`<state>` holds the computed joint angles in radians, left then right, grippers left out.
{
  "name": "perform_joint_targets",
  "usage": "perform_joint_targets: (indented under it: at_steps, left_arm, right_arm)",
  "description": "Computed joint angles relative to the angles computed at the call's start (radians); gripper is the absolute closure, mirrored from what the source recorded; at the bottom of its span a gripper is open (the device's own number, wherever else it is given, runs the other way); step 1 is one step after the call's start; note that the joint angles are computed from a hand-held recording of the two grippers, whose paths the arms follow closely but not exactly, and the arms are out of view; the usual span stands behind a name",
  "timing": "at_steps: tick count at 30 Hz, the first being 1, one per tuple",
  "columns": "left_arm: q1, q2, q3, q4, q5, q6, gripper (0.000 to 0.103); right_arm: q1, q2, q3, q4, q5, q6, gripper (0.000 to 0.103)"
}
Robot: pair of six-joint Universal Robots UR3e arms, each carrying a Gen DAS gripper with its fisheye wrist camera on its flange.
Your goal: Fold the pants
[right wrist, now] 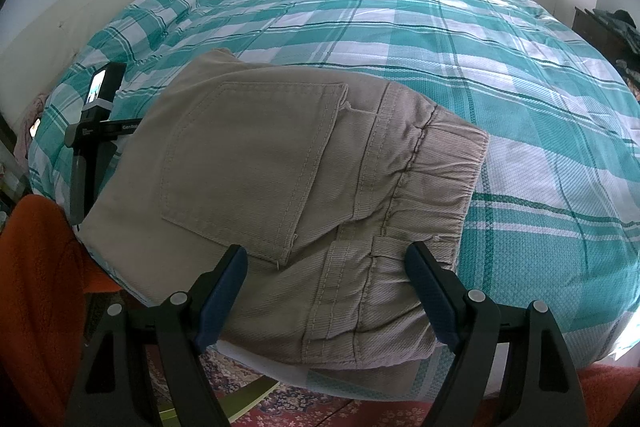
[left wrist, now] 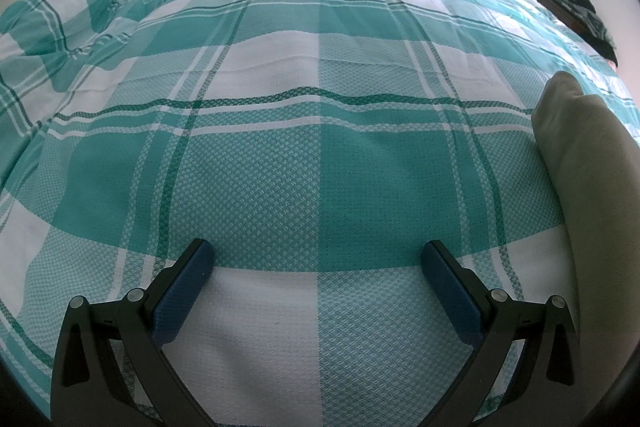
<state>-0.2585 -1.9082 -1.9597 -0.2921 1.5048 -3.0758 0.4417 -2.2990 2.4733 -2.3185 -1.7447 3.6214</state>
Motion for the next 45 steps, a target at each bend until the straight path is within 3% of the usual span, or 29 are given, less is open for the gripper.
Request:
perform_joint_targets:
  at_steps: [45]
  left_arm:
    - [0.000, 0.001, -0.002, 0.002, 0.000, -0.001, 0.000]
  right_arm:
    - [0.007, -0.001, -0.002, 0.003, -0.006, 0.010, 0.020]
